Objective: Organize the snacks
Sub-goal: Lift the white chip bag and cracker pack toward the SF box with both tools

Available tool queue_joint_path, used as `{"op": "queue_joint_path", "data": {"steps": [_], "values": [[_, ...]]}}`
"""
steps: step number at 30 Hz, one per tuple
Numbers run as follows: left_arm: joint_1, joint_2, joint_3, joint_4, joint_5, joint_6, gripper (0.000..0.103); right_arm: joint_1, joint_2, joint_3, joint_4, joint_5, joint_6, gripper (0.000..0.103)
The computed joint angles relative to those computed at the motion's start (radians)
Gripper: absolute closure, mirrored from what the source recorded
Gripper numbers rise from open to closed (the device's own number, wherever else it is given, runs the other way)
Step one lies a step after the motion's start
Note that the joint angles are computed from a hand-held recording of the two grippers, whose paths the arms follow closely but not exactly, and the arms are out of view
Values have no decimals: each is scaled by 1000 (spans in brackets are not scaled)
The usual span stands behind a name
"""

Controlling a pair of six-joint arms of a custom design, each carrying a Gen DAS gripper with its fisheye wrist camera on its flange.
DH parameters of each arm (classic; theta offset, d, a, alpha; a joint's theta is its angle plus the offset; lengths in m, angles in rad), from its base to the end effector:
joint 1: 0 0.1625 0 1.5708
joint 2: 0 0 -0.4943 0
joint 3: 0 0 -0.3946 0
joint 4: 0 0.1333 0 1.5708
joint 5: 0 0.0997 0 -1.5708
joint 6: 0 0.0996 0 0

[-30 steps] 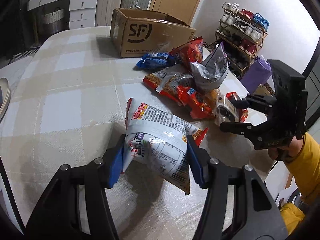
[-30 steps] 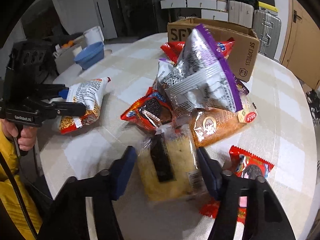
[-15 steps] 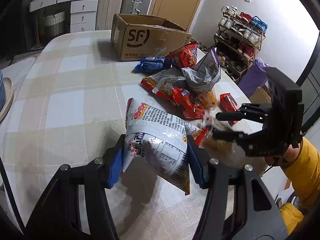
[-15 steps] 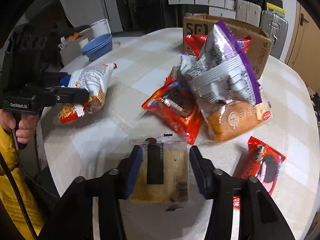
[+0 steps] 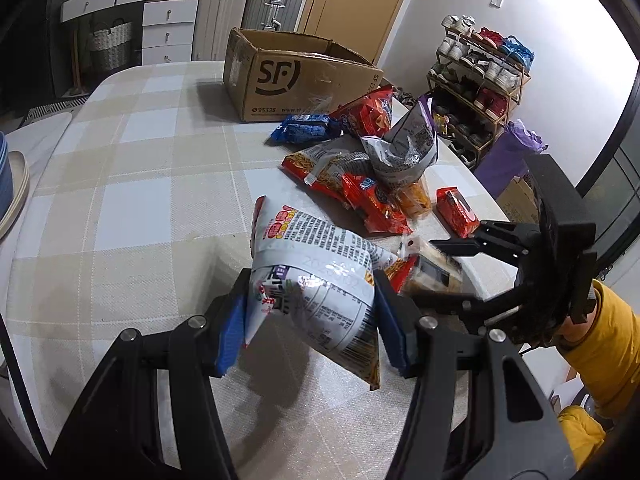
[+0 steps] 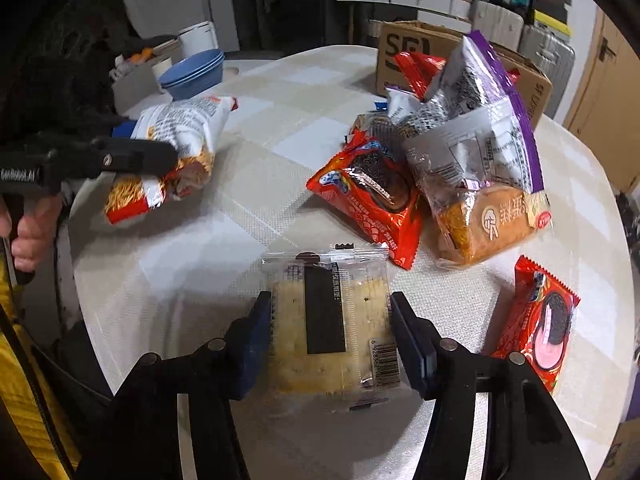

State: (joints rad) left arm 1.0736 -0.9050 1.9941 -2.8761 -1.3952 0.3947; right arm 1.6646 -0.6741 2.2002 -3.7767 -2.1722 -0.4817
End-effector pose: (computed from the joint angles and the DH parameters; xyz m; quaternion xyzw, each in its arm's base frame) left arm -0.1568 -0.6050 0.1271 0.4186 0.8976 -0.1118 0.0816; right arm 0.1265 -0.5234 0.0756 0.1609 -0.8915 0.2586 0.3354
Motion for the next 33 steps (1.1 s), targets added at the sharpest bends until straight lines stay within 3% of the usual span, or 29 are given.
{"op": "queue_joint_path", "data": {"steps": [7,19,24,33], "values": [[-8,-10,6,-9,-5,-1,49,12,-20,46,-92,58,-13,45],[-72,-52,6,-53,31,-3,48,42,-186,94,-108,249,83,45],[-102,-56,-23,-78,59,-14,48,43,-266,76,-59,352,140,45],[-146,-44,-115,-78,80,12,48,52,-375,-22,70,430,214,45]]}}
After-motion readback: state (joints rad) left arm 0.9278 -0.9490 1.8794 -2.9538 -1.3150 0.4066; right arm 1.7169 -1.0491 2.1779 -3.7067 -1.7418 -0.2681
